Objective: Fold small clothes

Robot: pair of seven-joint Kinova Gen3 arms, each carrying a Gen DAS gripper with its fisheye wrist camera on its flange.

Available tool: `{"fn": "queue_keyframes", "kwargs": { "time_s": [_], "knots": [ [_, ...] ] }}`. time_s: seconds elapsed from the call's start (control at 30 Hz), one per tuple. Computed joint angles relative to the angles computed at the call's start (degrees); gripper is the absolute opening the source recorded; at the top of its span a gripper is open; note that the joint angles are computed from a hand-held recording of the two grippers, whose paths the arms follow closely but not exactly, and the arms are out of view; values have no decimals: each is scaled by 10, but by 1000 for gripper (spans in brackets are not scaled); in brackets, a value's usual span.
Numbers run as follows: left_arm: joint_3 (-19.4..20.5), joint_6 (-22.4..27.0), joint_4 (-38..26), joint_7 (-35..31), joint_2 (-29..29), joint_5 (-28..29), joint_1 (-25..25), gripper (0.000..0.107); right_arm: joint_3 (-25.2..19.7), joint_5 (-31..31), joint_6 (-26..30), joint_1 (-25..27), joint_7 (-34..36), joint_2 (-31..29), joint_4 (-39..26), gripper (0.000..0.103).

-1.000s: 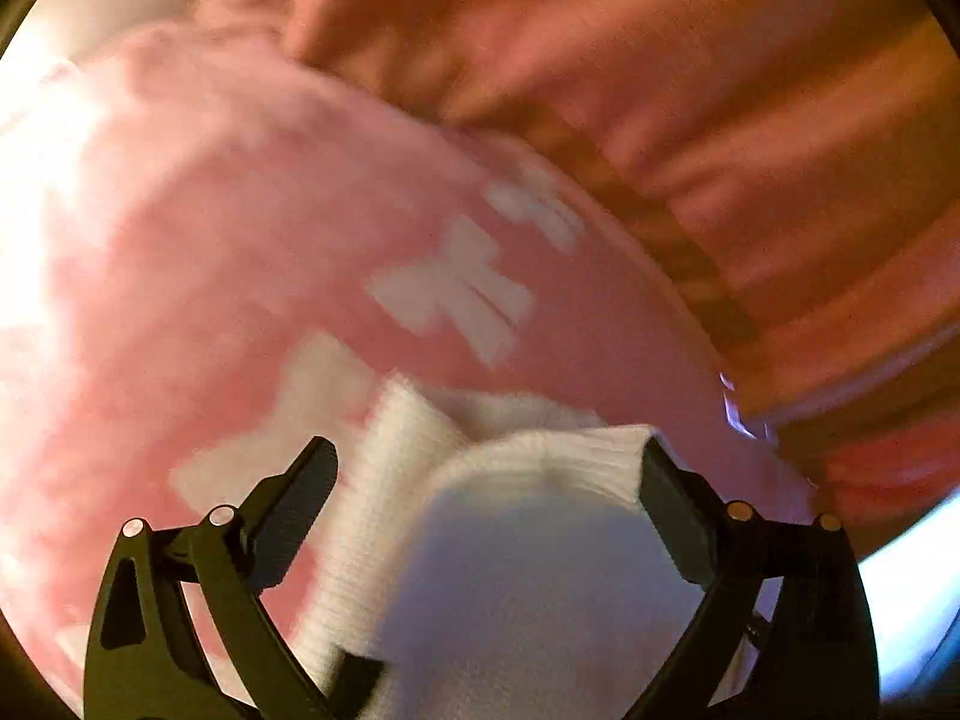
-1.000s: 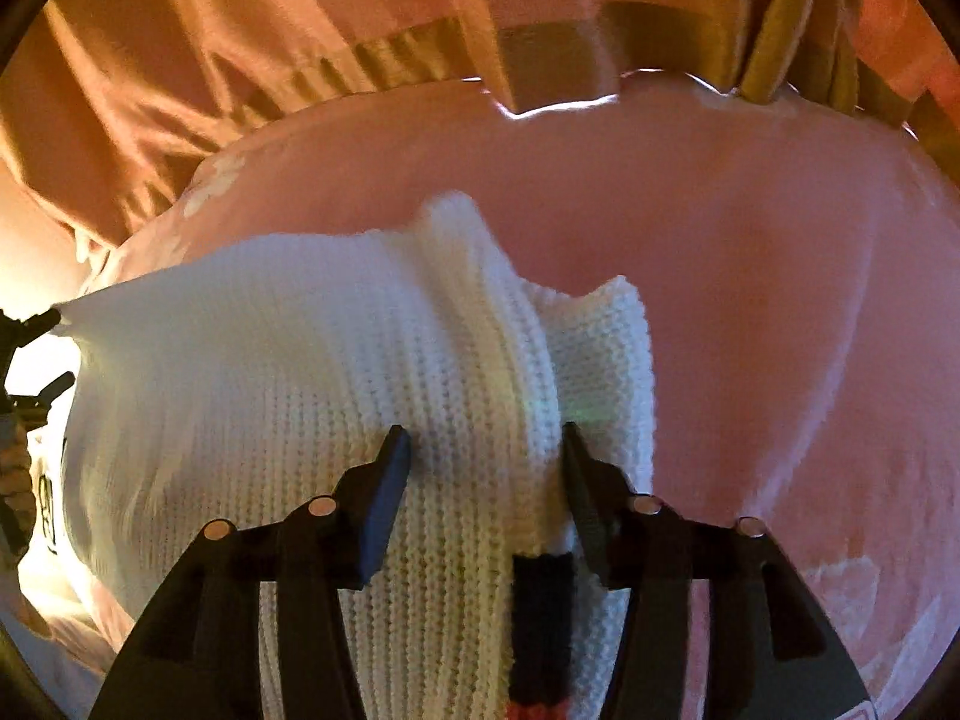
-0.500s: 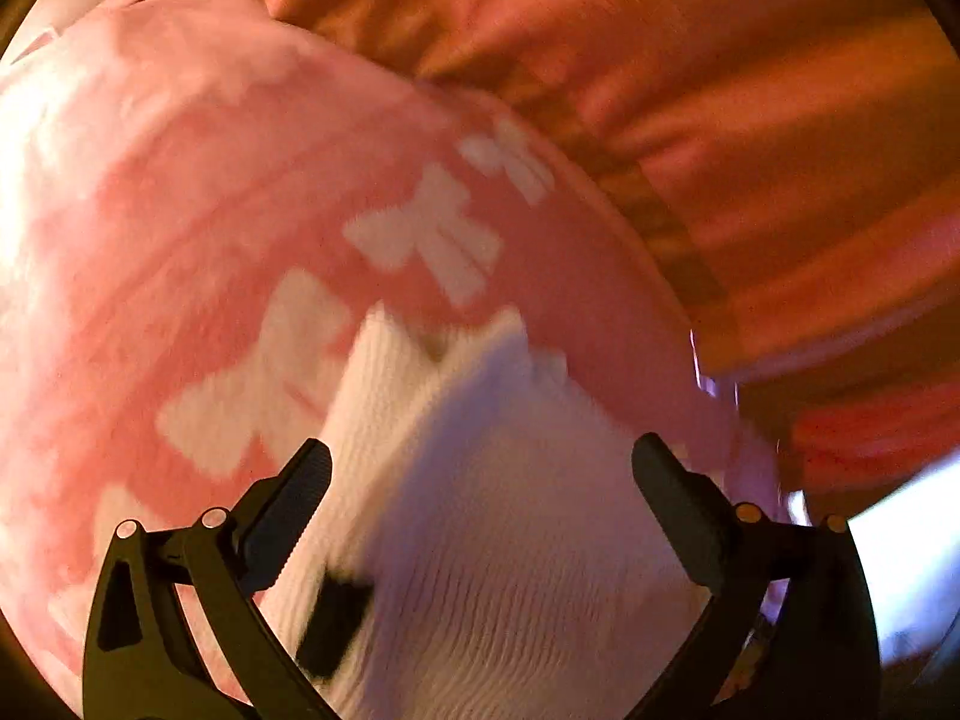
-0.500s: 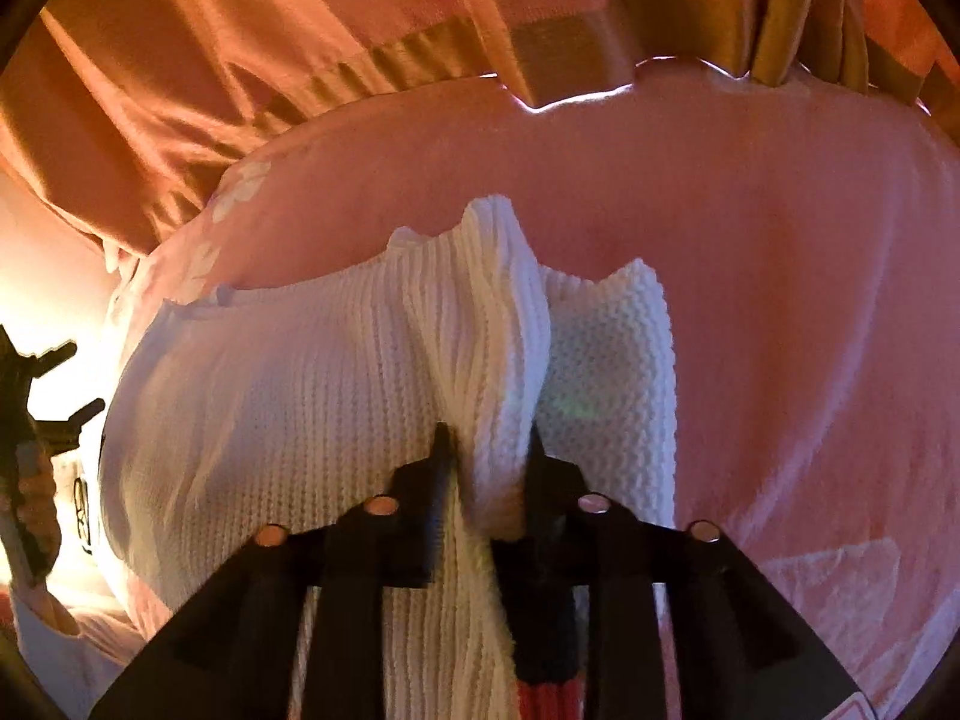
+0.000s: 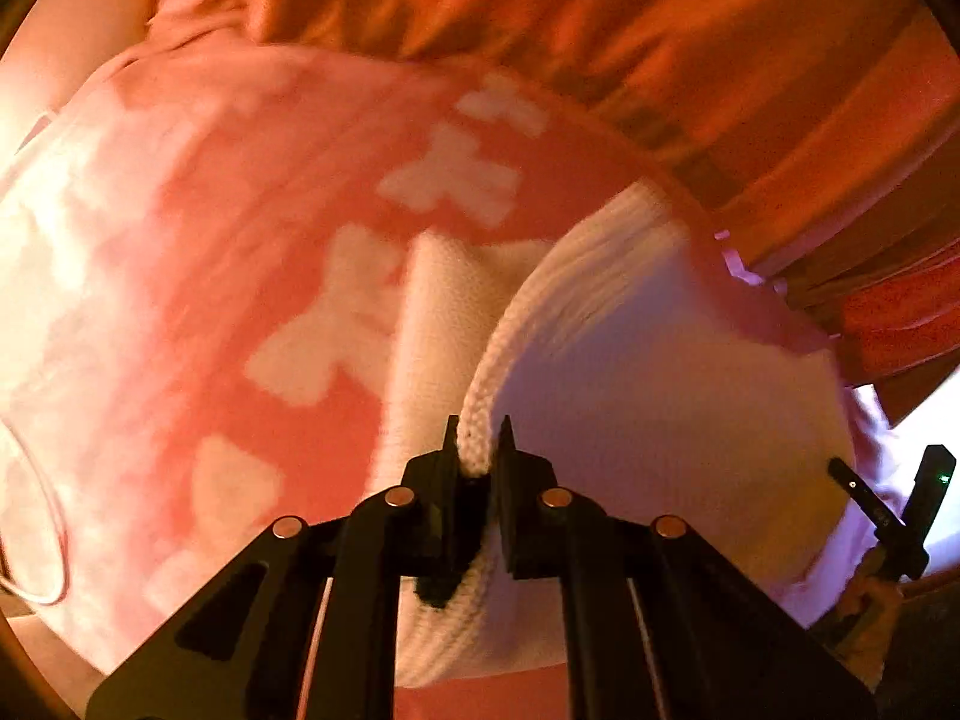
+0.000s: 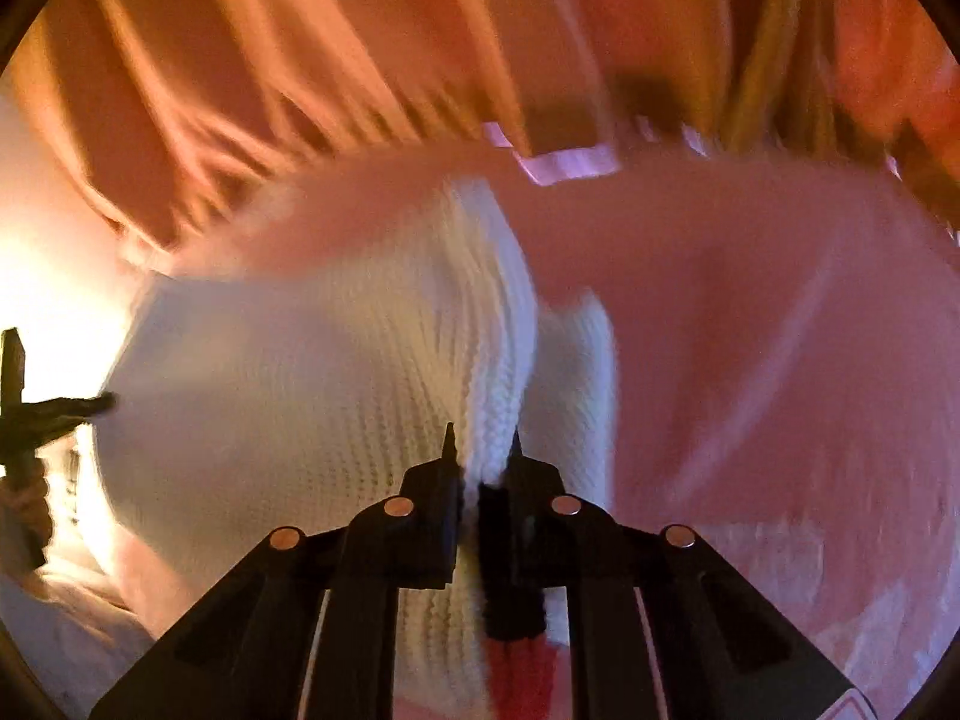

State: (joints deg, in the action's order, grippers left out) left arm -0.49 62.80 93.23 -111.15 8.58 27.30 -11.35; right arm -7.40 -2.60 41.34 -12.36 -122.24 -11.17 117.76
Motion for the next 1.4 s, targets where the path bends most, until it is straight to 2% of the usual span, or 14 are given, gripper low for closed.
{"fn": "queue_keyframes", "kwargs": {
  "time_s": [0.13, 0.2, 0.27, 0.37, 0.53, 0.57, 0.6, 0.67, 0.8, 0.97, 1.03, 1.17, 1.3, 1.4],
  "knots": [
    [6, 11, 5, 15, 13, -29, 10, 13, -4, -6, 4, -6, -8, 28, 4, 21],
    [4, 1, 23, -16, -12, -16, 5, 31, -23, 23, 21, -12, -30, -8, 2, 30],
    [-11, -14, 61, -58, -50, 16, -5, 63, -34, 29, 36, -15, -42, -44, 9, 40],
    [-29, -10, 105, -113, -80, 56, -18, 64, -24, -10, 34, -28, -31, -79, 40, 43],
    [-23, -43, 154, -90, -93, 1, 11, 63, -62, -33, 30, -40, -51, -70, 69, 41],
    [-14, -54, 156, -72, -89, -22, 21, 49, -79, -19, 33, -39, -66, -59, 66, 34],
    [-8, -65, 155, -59, -82, -45, 34, 38, -91, -5, 38, -42, -76, -55, 61, 7],
    [-6, -75, 150, -44, -82, -75, 52, 9, -100, 15, 47, -50, -88, -67, 53, 7],
    [-8, -66, 140, -32, -101, -93, 43, 9, -119, 54, 97, -31, -132, -131, 43, 7],
    [-1, -71, 146, 14, -81, -162, 62, 13, -75, 14, 115, -56, -101, -82, 67, 10],
    [4, -81, 148, 18, -101, -166, 63, 22, -101, 41, 130, -38, -119, -105, 48, 19],
    [-27, -80, 118, -14, -138, -89, 61, 64, -67, 66, 126, -29, -116, -142, 9, 36],
    [-46, -110, 42, 2, -102, -72, 120, 88, -71, 102, 87, 5, -67, -49, -54, 53],
    [-42, -147, -1, 53, -34, -137, 172, 89, -51, 117, 58, -2, -66, 24, -76, 53]
  ]
}}
